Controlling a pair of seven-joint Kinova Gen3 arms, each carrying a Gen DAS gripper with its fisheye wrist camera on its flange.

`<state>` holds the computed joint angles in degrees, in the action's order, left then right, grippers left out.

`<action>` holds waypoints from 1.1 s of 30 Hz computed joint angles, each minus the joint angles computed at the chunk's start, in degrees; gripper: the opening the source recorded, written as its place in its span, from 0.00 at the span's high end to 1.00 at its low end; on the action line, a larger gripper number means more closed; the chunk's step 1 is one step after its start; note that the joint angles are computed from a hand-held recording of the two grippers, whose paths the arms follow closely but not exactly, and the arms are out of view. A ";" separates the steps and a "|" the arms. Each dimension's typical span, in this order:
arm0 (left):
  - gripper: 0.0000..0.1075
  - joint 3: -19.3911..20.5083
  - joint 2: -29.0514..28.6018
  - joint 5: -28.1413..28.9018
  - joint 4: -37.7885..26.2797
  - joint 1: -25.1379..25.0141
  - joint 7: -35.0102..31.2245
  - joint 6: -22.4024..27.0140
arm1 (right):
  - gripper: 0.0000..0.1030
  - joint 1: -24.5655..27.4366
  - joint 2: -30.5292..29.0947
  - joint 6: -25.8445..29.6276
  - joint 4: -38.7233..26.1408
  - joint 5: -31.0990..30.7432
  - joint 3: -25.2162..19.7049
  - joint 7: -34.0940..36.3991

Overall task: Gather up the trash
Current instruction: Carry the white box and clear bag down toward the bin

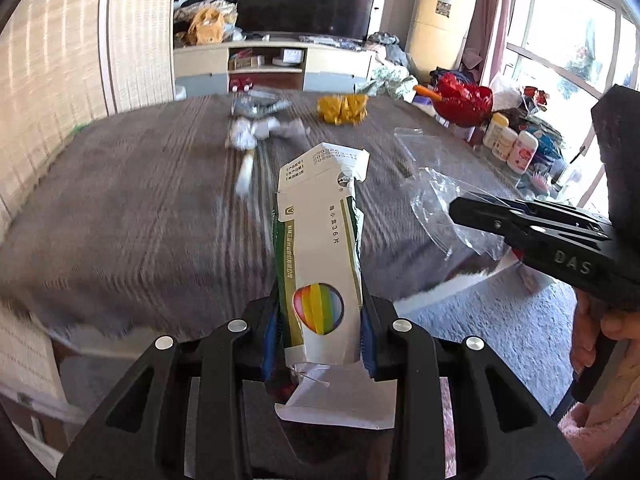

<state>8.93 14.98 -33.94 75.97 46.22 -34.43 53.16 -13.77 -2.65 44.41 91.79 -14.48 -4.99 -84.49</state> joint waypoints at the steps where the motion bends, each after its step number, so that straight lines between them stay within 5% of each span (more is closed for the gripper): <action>1: 0.71 -0.08 -0.05 -0.40 1.01 0.66 1.41 -0.24 | 0.81 0.07 -0.65 0.16 1.28 -0.67 0.16 0.45; 7: 0.71 0.36 0.60 -1.49 5.69 2.72 7.10 -2.15 | 0.81 0.47 -2.37 1.42 8.33 -6.60 1.89 3.45; 14: 0.71 1.37 1.66 5.27 11.69 0.91 9.00 -7.56 | 0.81 1.61 -0.08 1.09 15.29 -13.91 2.49 6.30; 33: 0.71 -0.43 8.02 17.89 12.29 -2.52 0.35 -9.51 | 0.78 1.51 6.80 1.55 14.48 -10.72 -0.57 0.48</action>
<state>8.50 23.01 -16.05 88.26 43.70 -34.08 43.66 -12.26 4.15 45.95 106.27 -25.20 -5.56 -84.02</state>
